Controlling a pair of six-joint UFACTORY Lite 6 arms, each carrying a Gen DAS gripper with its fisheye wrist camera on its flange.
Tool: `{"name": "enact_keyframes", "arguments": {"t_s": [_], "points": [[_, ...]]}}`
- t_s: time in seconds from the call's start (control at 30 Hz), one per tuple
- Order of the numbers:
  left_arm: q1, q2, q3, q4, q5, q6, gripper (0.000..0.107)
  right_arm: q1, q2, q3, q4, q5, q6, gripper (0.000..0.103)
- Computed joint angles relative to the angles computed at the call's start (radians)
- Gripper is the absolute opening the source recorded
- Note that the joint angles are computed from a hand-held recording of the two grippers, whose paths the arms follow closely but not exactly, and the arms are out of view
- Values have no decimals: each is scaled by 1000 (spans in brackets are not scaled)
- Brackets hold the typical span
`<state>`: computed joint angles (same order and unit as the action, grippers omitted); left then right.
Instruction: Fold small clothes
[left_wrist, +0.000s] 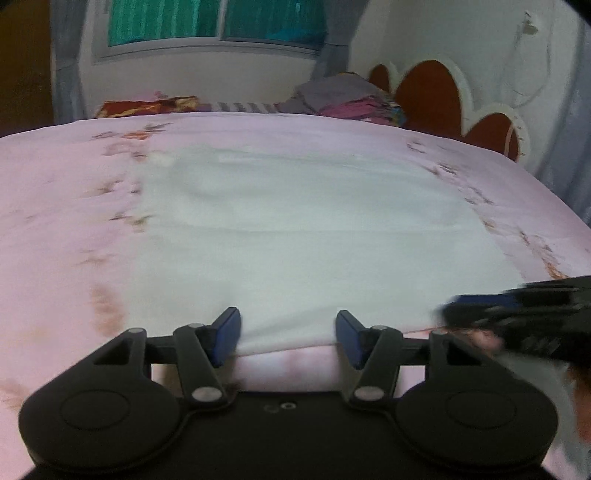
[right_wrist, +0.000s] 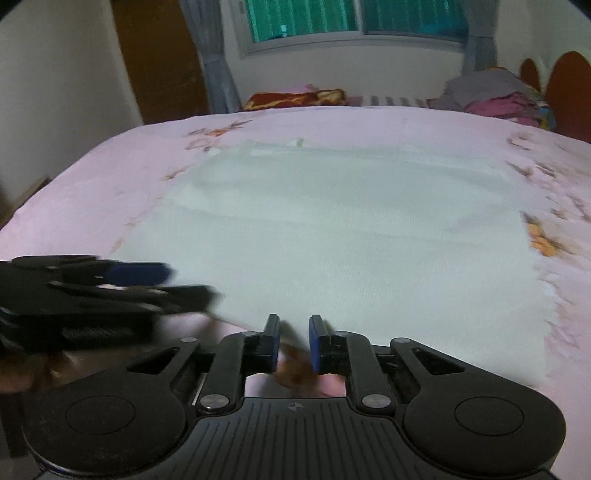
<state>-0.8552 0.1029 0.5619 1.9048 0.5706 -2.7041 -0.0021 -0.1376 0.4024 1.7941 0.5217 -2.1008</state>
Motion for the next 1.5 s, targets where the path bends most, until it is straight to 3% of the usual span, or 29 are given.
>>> {"name": "enact_keyframes", "arguments": {"t_s": [0.17, 0.3, 0.47, 0.63, 1.0, 1.17, 1.27, 1.3, 1.33, 1.5], "points": [[26, -115, -116, -34, 15, -9, 56, -256, 13, 22, -102, 11, 8, 15], [12, -116, -108, -80, 21, 18, 56, -412, 97, 90, -178, 34, 30, 15], [-19, -94, -77, -134, 37, 55, 66, -433, 5, 80, -225, 84, 93, 15], [-8, -113, -113, -106, 30, -4, 66, -363, 71, 106, -215, -31, 100, 15], [-22, -93, -84, -188, 27, 57, 71, -382, 79, 86, -166, -19, -1, 15], [-42, -91, -75, -250, 18, 112, 75, -358, 69, 107, -262, -49, 57, 15], [-85, -127, -86, -322, 40, 136, 75, -391, 46, 118, -379, -20, 173, 24], [-105, -139, -93, -343, 53, 135, 76, -416, 19, 105, -399, 3, 187, 40], [-127, -150, -99, -365, 67, 135, 76, -451, -25, 76, -403, 32, 176, 48], [-251, -191, -123, -491, 143, 141, 77, -651, -200, -28, -532, 223, 175, 47]]}}
